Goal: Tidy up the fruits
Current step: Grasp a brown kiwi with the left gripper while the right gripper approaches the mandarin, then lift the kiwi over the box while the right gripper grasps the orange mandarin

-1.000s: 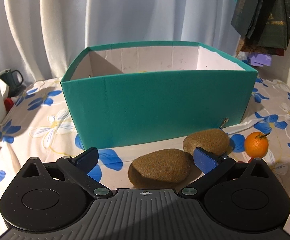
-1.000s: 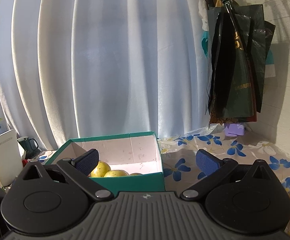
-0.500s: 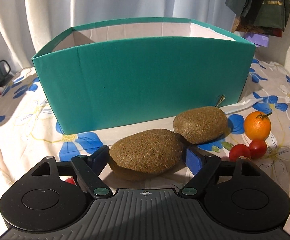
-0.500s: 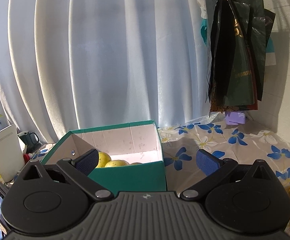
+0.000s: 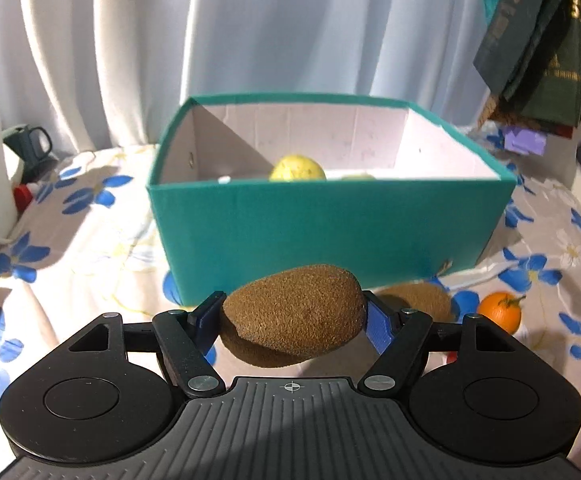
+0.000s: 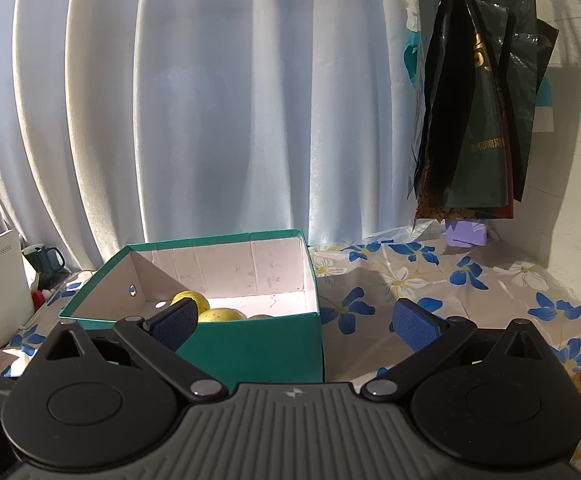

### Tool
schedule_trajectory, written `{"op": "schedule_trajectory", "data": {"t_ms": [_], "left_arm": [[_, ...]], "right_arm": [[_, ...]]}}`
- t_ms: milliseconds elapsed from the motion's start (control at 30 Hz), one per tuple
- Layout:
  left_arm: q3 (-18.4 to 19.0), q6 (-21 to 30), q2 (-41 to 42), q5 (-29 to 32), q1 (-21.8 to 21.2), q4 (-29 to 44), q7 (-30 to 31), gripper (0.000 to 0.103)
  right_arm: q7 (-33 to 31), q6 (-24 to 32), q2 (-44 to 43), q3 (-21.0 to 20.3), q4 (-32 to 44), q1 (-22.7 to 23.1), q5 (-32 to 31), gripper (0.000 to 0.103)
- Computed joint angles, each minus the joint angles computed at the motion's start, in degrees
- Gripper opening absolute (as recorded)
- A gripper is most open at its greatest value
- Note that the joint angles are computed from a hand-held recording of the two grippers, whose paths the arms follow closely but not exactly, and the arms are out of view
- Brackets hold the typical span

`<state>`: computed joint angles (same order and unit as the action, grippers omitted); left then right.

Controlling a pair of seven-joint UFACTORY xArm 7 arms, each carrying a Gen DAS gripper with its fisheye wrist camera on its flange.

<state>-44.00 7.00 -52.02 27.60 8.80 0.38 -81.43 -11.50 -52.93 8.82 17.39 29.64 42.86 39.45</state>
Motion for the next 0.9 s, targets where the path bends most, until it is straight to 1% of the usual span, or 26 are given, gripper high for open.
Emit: {"op": "schedule_trajectory", "data": {"t_ms": [33, 67, 100, 133, 200, 300, 333, 500, 633, 700, 767, 800, 867, 900], "left_arm": [[4.0, 3.0, -2.0, -0.8, -3.1, -0.3, 1.6, 0.077], [7.2, 4.8, -3.6, -1.3, -4.9, -0.4, 2.9, 0.077], [9.5, 6.0, -5.0, -1.6, -6.0, -0.6, 3.9, 0.077], [11.6, 7.0, -6.9, -2.0, -7.0, -0.8, 4.7, 0.077], [13.7, 9.4, -9.6, -2.2, -7.7, -0.5, 6.4, 0.077], [14.4, 11.8, -12.3, -1.8, -7.3, 0.2, 7.7, 0.077], [14.6, 11.6, -12.4, -1.6, -6.8, 0.5, 8.1, 0.077], [17.2, 10.2, -13.8, -2.4, -6.5, 0.1, 10.5, 0.077], [18.0, 10.3, -14.6, -3.4, -6.5, 0.0, 12.6, 0.077], [17.7, 10.0, -14.5, -3.6, -6.0, 0.1, 13.2, 0.077], [17.6, 9.1, -14.0, -3.9, -5.5, 0.1, 13.6, 0.077], [17.7, 8.6, -13.7, -4.0, -5.3, 0.1, 14.0, 0.077], [17.7, 7.6, -13.1, -4.3, -4.7, 0.2, 14.7, 0.077], [17.5, 7.1, -12.7, -4.4, -4.3, 0.2, 15.0, 0.077]], "right_arm": [[-0.7, -0.1, 0.6, 0.0, 0.5, 0.3, 1.0, 0.103], [-1.2, -0.2, 1.2, 0.0, 0.8, 0.5, 1.4, 0.103], [-1.3, -0.2, 1.8, -0.1, 1.1, 0.6, 1.4, 0.103], [-1.7, -0.1, 2.5, -0.1, 1.4, 0.8, 1.7, 0.103], [-1.8, 0.5, 4.0, -0.3, 2.0, 1.0, 0.8, 0.103], [-4.3, 1.5, 6.7, -0.8, 3.9, 2.5, 1.6, 0.102], [-5.0, 1.8, 7.7, -1.0, 4.6, 3.0, 2.2, 0.101], [-6.7, 5.0, 11.3, -2.3, 7.4, 4.6, 4.9, 0.09], [-8.0, 7.7, 13.1, -3.4, 9.2, 5.7, 7.8, 0.081], [-8.5, 8.5, 14.1, -3.9, 10.1, 6.2, 9.0, 0.078], [-8.7, 9.7, 14.8, -4.3, 10.8, 6.3, 9.9, 0.07], [-8.4, 10.4, 15.0, -4.4, 11.1, 6.2, 9.9, 0.069], [-7.0, 12.2, 15.3, -4.6, 11.3, 5.6, 9.0, 0.058], [-6.4, 12.9, 15.6, -4.8, 11.5, 5.5, 8.6, 0.057]]}}
